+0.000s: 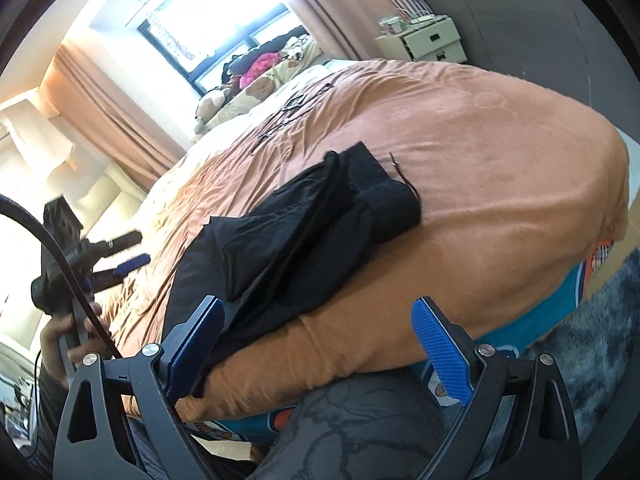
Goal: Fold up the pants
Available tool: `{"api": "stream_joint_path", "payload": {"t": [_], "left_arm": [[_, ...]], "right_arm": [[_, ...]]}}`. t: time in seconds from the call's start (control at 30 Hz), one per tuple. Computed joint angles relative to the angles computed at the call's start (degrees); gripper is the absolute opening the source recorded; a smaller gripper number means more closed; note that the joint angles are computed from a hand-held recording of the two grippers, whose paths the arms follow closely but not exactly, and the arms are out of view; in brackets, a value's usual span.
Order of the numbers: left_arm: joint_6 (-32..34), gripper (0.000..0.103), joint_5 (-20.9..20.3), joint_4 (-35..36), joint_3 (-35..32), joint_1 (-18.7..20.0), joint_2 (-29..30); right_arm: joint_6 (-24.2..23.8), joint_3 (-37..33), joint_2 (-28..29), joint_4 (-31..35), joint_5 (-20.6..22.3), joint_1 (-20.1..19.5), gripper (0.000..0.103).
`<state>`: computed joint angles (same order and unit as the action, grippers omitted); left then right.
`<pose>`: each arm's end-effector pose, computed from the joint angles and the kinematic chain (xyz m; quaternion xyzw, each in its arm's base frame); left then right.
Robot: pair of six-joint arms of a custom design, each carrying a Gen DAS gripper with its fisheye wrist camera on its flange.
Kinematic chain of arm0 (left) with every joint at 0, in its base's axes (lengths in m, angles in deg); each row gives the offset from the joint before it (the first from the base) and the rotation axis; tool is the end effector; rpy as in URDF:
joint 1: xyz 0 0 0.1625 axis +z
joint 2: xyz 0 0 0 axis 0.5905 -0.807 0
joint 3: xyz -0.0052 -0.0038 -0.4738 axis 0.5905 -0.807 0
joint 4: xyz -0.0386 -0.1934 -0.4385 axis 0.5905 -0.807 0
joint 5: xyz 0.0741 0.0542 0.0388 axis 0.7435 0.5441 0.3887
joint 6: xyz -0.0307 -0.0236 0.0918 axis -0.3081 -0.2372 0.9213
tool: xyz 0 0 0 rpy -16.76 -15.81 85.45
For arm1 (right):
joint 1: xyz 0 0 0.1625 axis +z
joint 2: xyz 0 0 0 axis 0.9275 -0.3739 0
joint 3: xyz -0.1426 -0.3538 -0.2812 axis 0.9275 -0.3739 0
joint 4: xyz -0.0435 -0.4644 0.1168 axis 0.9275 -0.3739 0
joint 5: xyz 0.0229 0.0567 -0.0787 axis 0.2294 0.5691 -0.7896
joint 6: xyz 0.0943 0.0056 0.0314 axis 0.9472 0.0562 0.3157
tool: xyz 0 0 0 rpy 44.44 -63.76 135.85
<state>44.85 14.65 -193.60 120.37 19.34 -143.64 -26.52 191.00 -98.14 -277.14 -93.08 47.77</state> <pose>-0.2661 -0.6694 0.1332 0.2897 0.9404 -0.1529 0.0918 0.2626 -0.3646 0.1651 -0.0269 -0.8534 0.5102 0.1031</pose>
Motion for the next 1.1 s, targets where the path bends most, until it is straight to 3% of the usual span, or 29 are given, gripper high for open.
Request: {"api": "stream_joint_path", "payload": {"t": [0.3, 0.4, 0.57, 0.7, 0.83, 0.97, 1.1], "left_arm": [[-0.3, 0.084, 2.6, -2.4, 3.3, 3.9, -5.1], [-0.9, 0.084, 3.4, -1.8, 3.9, 5.3, -6.6], [-1.7, 0.084, 4.4, -0.9, 4.4, 7.2, -8.0], [-1.3, 0.084, 3.6, -1.5, 4.1, 8.5, -8.2], [-0.4, 0.084, 2.8, -2.2, 3.2, 9.5, -7.3], [-0.5, 0.079, 2.6, -1.8, 1.5, 10.6, -5.7], [-0.4, 0.078, 2.0, -2.2, 0.7, 11.5, -4.5]], "right_arm": [[-7.1, -5.7, 1.5, 5.5, -2.4, 1.9, 0.095], [-10.4, -7.8, 1.7, 8.5, -0.7, 1.2, 0.095], [-14.8, -11.8, 2.4, 15.3, -2.3, 1.3, 0.095], [-17.4, -15.7, 2.9, 21.9, -1.9, 1.0, 0.095], [-20.9, -19.8, 4.4, 25.6, -4.4, 1.6, 0.095], [-23.0, -23.8, 6.3, 30.7, -5.7, 2.1, 0.072], [-26.3, -28.4, 8.9, 34.3, -6.3, 2.3, 0.069]]}}
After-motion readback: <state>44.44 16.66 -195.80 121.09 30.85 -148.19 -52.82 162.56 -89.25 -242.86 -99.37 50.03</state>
